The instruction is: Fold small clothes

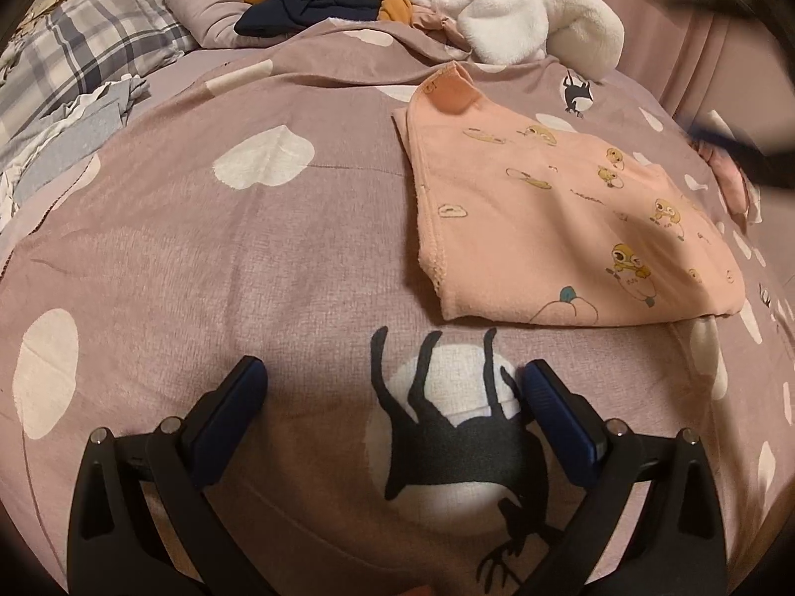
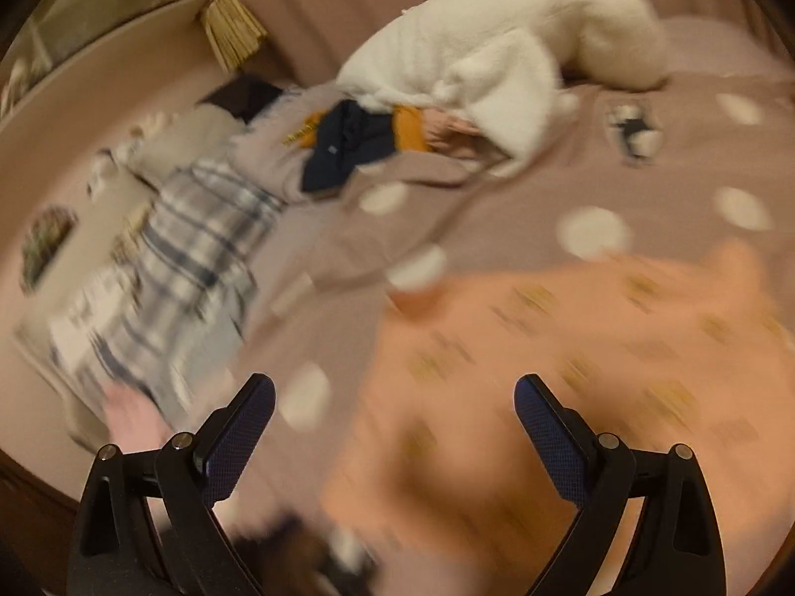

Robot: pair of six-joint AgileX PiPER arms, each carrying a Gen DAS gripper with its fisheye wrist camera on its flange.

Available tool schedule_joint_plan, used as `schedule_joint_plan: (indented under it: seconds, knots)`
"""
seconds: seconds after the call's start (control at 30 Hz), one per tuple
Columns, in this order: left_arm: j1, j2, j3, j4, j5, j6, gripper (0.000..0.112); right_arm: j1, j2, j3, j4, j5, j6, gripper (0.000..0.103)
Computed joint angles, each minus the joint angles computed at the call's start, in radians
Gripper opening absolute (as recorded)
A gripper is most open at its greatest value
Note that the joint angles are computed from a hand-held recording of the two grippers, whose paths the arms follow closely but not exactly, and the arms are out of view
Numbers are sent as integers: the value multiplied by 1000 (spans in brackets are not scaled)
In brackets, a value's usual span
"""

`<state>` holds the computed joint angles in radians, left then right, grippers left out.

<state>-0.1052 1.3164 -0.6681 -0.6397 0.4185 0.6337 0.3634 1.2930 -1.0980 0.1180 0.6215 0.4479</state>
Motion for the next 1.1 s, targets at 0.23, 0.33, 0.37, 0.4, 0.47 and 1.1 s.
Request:
schedule_joint_plan:
  seconds: [0.23, 0.33, 0.37, 0.4, 0.47, 1.1]
  knots:
    - [17, -2, 3, -64, 10, 57, 102, -146, -375, 397, 167, -7, -177, 99]
    - [93, 2, 10, -244, 73, 236, 102, -314, -376, 498, 467, -38, -461, 99]
    - [135, 9, 11, -322, 113, 306, 102, -399, -350, 523, 567, -28, -554, 99]
    - [159, 13, 12, -369, 139, 342, 102, -465, -327, 538, 656, -1, -642, 99]
    - [216, 25, 13, -464, 204, 409, 102, -567, -273, 554, 789, 32, -753, 99]
    - [24, 295, -252, -669, 594, 206, 102, -1055, -146, 641, 1173, 472, -1341, 99]
